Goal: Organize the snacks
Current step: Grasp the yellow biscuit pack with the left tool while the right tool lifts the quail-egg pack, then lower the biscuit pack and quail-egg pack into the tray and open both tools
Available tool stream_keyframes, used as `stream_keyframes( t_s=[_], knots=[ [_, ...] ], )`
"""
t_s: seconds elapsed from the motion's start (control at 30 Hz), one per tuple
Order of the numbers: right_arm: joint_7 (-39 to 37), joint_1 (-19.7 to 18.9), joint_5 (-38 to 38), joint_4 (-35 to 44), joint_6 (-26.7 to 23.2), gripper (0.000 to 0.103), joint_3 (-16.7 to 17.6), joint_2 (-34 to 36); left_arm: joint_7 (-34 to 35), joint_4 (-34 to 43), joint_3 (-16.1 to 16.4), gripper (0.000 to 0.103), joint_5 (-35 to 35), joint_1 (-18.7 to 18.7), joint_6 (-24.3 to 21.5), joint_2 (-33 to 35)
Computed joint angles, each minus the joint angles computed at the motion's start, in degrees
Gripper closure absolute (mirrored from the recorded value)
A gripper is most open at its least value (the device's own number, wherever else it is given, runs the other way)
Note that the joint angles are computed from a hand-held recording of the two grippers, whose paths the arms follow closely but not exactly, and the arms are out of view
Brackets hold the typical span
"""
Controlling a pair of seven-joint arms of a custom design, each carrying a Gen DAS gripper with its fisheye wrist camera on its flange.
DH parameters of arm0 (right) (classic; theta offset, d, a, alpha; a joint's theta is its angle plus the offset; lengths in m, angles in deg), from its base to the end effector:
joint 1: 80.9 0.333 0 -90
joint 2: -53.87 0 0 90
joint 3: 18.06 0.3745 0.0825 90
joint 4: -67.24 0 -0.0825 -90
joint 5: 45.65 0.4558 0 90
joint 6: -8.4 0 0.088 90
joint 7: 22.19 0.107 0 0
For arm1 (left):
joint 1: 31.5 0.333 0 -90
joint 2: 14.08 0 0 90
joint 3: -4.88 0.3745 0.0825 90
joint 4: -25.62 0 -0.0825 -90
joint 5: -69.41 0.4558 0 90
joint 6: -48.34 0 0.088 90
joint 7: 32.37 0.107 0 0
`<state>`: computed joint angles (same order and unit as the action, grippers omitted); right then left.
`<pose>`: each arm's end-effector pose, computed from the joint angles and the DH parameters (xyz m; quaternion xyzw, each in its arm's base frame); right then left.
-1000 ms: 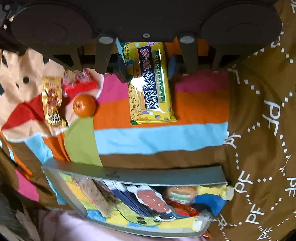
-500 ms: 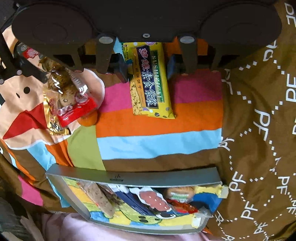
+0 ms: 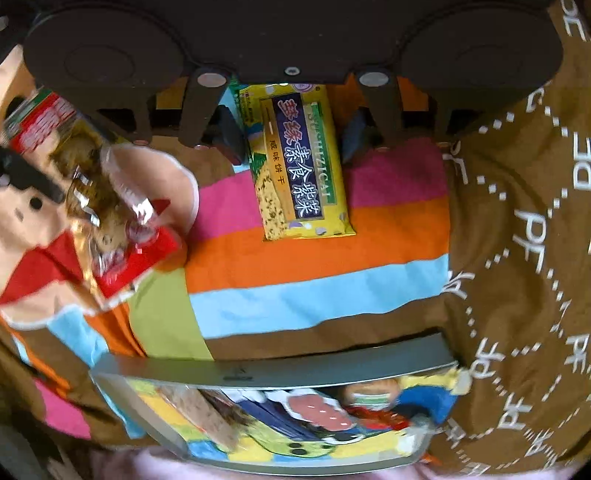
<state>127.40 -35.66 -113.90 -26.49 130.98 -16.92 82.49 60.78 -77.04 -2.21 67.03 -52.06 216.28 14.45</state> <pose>0.5710 0.5384 0.3638 -0.7510 0.4645 -0.4645 0.0677 0.7008 -0.3496 0.3537 -0.4977 0.8068 -0.2856 0.1407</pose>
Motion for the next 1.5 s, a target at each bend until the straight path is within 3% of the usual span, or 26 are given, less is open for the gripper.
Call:
stream_keyframes(
  t_s=[0.1, 0.17, 0.3, 0.37, 0.43, 0.53, 0.63, 0.8, 0.93, 1.0, 1.13, 1.23, 1.37, 1.5],
  knots=[
    [-0.16, 0.01, 0.28, 0.01, -0.09, 0.057, 0.08, 0.01, -0.73, 0.19, 1.93, 0.045, 2.22, -1.76, 0.28, 0.24],
    [-0.23, 0.06, 0.23, 0.11, -0.2, 0.057, 0.04, 0.07, -1.9, 0.15, 3.13, 0.051, 3.26, -2.72, 0.74, 0.24],
    [0.11, 0.47, -0.78, -0.01, -0.64, 0.057, -0.17, 0.07, -2.44, 0.16, 1.03, 0.053, 1.08, -0.67, 1.13, 0.19],
    [0.44, 0.9, -1.83, -0.07, -1.27, 0.057, -0.33, 0.12, -1.14, -0.22, -2.1, 0.054, -1.83, 2.1, 2.34, 0.14],
    [0.71, 1.17, -2.92, -0.11, -1.76, 0.057, -0.47, 0.16, 2.27, -0.78, -7.48, 0.054, -6.45, 6.65, 4.17, 0.21],
    [1.23, 1.59, -4.83, -0.2, -2.53, 0.057, -0.66, 0.2, 7.87, -2.06, -14.47, 0.054, -12.17, 12.09, 9.36, 0.37],
    [1.68, 2.04, -7.06, -0.32, -3.59, 0.057, -0.89, 0.24, 11.07, -3.27, -18.96, 0.054, -15.27, 15.38, 14.17, 0.41],
    [1.89, 2.09, -10.82, -0.79, -4.37, 0.057, -1.27, -0.83, 10.98, -2.98, -20.08, 0.053, -15.32, 15.65, 20.41, 0.47],
    [4.68, 1.47, -14.6, -1.03, -5.74, 0.056, -1.67, -1.85, 8.93, -0.07, -25.17, 0.053, -11.79, 19.71, 24.04, 3.21],
    [6.05, 0.56, -15.51, -0.73, -5.75, 0.056, -1.77, -2.02, 7.63, 1.95, -24.36, 0.053, -10.43, 18.87, 25.11, 4.41],
    [10.38, -0.88, -18.2, 0.96, -6.04, 0.056, -2.69, -1.49, 5.04, 9.45, -16.43, 0.053, -14.04, 11.0, 25.04, 7.11],
    [13.95, -1.31, -21.1, 3.31, -7.06, 0.056, -3.86, -0.07, 0.94, 14.25, -17.18, 0.053, -12.53, 10.95, 26.16, 10.23],
    [21.05, -1.75, -25.12, 4.33, -7.57, 0.056, -5.56, 1.04, -0.3, 20.44, -14.15, 0.053, -11.87, 7.62, 27.96, 13.8],
    [26.97, -2.46, -28.11, 4.15, -8.6, 0.056, -6.42, 1.97, -2.45, 25.82, -12.55, 0.053, -13.11, 5.9, 26.99, 17.02]
  ],
)
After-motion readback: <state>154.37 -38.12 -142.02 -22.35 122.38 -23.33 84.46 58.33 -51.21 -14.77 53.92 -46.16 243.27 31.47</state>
